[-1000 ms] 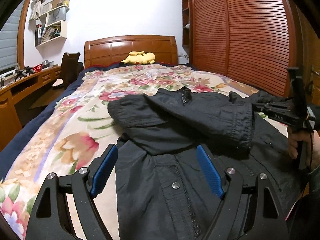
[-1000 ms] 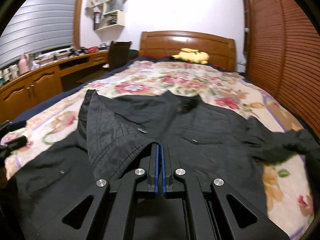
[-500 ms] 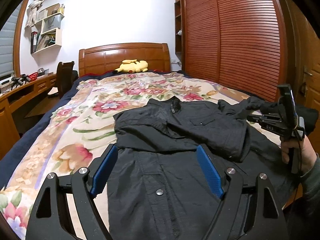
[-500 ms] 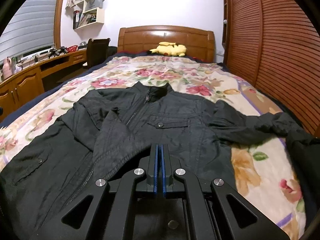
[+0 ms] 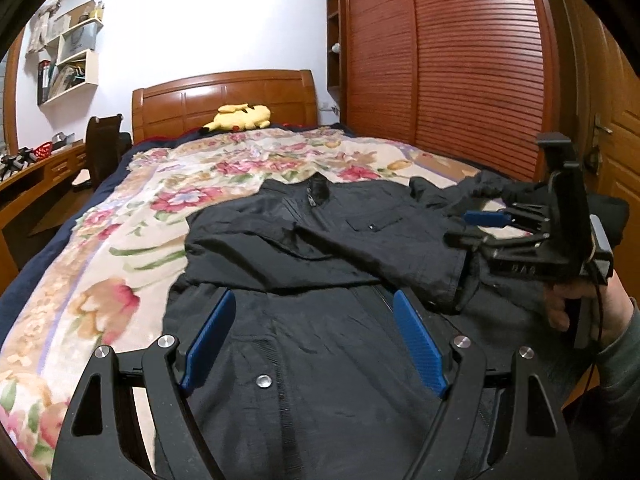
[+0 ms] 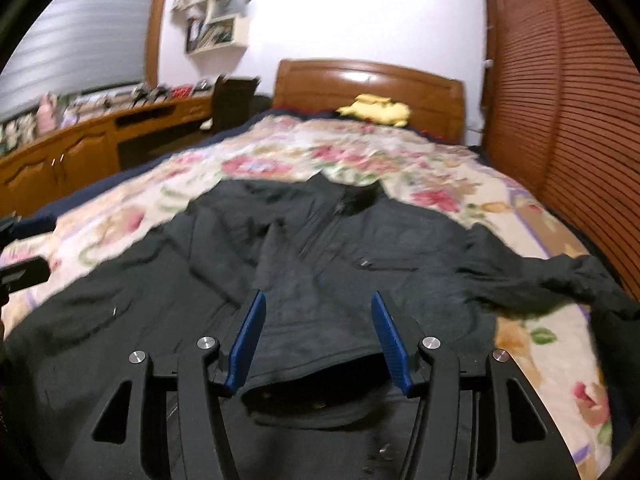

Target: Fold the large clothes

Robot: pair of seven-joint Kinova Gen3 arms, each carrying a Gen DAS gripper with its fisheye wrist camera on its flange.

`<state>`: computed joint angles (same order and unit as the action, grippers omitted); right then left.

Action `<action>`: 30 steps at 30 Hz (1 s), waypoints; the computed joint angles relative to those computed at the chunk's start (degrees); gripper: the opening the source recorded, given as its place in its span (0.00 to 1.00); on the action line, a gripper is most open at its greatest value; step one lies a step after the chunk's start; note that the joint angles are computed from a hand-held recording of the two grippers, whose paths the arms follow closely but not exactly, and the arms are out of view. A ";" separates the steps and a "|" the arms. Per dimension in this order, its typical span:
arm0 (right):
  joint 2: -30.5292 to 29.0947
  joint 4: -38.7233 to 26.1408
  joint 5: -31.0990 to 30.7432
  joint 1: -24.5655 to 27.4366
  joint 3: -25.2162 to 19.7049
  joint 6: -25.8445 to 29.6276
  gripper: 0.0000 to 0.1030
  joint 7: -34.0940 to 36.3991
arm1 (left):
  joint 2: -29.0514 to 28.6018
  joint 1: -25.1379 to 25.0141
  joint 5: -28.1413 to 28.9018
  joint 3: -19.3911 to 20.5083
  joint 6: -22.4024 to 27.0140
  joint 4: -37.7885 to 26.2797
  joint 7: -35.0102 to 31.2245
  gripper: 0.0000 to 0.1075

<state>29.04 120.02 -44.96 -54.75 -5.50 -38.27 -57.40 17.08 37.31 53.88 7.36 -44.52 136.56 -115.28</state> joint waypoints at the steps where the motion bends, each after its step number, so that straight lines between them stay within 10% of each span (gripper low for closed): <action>1: 0.45 -0.76 0.14 0.16 0.12 1.68 0.55 0.95 | 0.38 0.02 0.04 0.05 0.13 -0.28 -0.03 0.76; 18: 3.10 -9.69 -2.51 -6.37 13.57 21.79 0.55 7.09 | 2.78 -0.03 0.32 -1.34 3.23 -2.71 -0.89 0.76; 25: 3.62 -10.76 0.86 -7.77 17.35 23.82 0.14 2.91 | 3.15 -0.12 0.16 -1.64 3.85 -3.12 -1.05 0.76; 30: 2.04 -7.69 -0.06 -6.28 15.50 15.03 0.10 -1.12 | 3.43 -0.08 -0.36 -1.69 3.53 -3.16 -0.35 0.76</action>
